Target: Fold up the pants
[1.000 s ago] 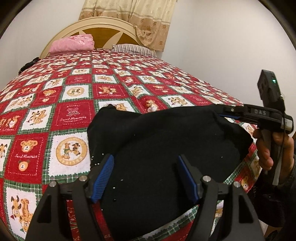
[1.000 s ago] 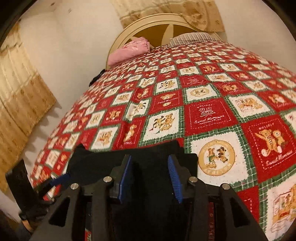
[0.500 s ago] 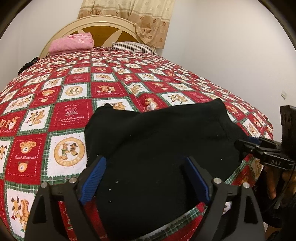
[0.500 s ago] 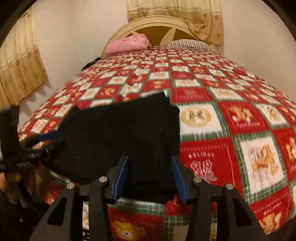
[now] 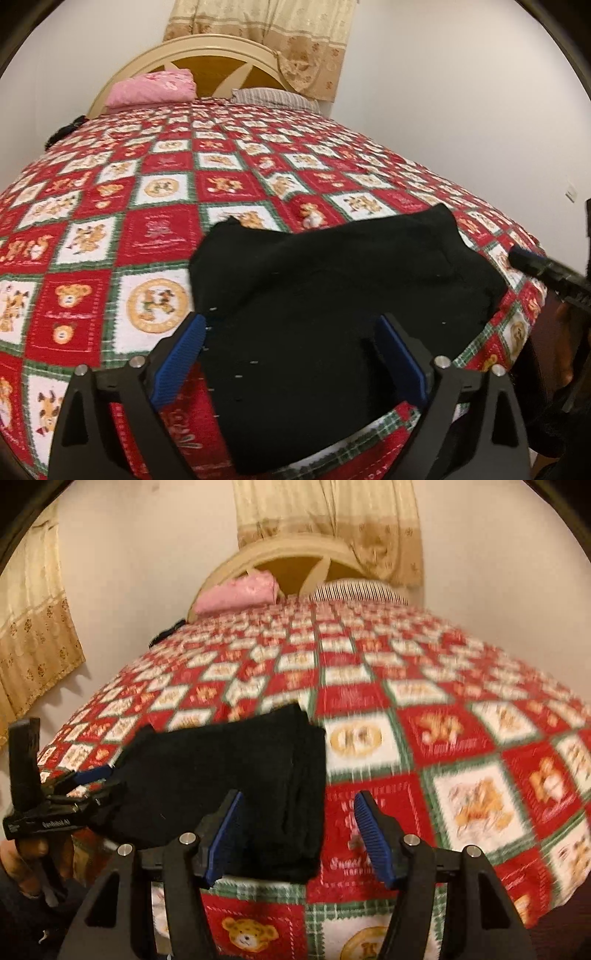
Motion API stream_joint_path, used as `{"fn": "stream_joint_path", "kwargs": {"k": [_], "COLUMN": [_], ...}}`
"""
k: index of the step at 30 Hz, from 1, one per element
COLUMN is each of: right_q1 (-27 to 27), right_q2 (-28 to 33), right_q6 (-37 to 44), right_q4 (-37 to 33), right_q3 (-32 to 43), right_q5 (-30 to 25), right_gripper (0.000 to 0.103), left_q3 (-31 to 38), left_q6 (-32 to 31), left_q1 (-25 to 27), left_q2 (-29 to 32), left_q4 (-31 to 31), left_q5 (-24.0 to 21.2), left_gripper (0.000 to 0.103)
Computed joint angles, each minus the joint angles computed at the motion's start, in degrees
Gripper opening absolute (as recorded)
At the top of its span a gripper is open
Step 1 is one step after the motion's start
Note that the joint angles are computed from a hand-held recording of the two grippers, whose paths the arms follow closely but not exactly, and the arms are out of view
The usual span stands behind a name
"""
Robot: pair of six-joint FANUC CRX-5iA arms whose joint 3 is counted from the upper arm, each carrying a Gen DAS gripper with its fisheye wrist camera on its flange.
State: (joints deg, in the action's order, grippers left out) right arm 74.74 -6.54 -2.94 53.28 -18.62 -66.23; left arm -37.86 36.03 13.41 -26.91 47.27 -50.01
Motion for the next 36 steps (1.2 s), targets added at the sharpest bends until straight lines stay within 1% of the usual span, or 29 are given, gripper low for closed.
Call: {"fn": "stream_joint_path", "kwargs": {"k": [1,3,5,7,11,13,15,18,23,26,29,32,35,36], "right_q1": [0.01,-0.46,-0.89,-1.59,-4.33,-5.54,-6.44,-8.39,-9.74,-10.95,-11.99,-12.83,-12.81,-12.78], "right_q2": [0.08,0.72,2.95,4.22,2.93,1.71,1.15,0.03,0.03,-0.39,-1.35,-2.59,-2.36,-2.03], "right_q6": [0.17,1.73,4.72,5.65,2.08,-0.72,-2.29,-2.39,-3.22,-5.25,-8.24,-11.29,-11.36,-11.59], "right_q4": [0.90,1.82,0.93,0.35,-3.21,-4.64,-5.70,-7.97,-6.65,-5.46,-3.26,-0.66,0.49,1.08], "right_q3": [0.31,1.33,3.79,4.71,2.85,1.23,0.31,-1.17,-2.15,-3.60,-5.99,-8.56,-8.93,-8.93], "right_q5": [0.25,2.45,1.94,1.92,6.40,8.09,8.38,12.24,15.12,18.43,21.85,25.09,25.03,24.86], "right_gripper": [0.063,0.063,0.063,0.063,0.063,0.063,0.063,0.063,0.063,0.063,0.063,0.063,0.063,0.063], "left_q3": [-0.11,-0.50,-0.41,-0.43,0.19,0.24,0.82,1.68,3.06,3.77,3.93,4.01,4.33,4.46], "left_q6": [0.02,-0.31,-0.08,0.37,1.64,1.36,1.81,2.54,2.97,3.11,2.69,1.45,1.06,1.27], "left_q1": [0.14,1.14,2.37,3.61,5.21,4.97,4.59,4.24,3.64,2.96,2.66,2.56,2.39,2.36], "left_q2": [-0.10,0.08,1.01,2.04,5.02,5.49,6.03,7.19,9.27,9.91,10.54,11.50,12.20,12.44], "left_q4": [0.00,0.53,0.67,1.05,2.80,3.61,3.17,3.29,3.57,3.06,4.21,6.01,6.55,6.72], "left_q5": [0.40,0.49,-0.37,-1.02,-3.82,-3.74,-3.83,-3.94,-4.58,-4.70,-5.26,-6.69,-7.74,-8.00], "left_gripper": [0.098,0.099,0.099,0.099,0.099,0.099,0.099,0.098,0.098,0.098,0.097,0.088,0.083,0.083]}}
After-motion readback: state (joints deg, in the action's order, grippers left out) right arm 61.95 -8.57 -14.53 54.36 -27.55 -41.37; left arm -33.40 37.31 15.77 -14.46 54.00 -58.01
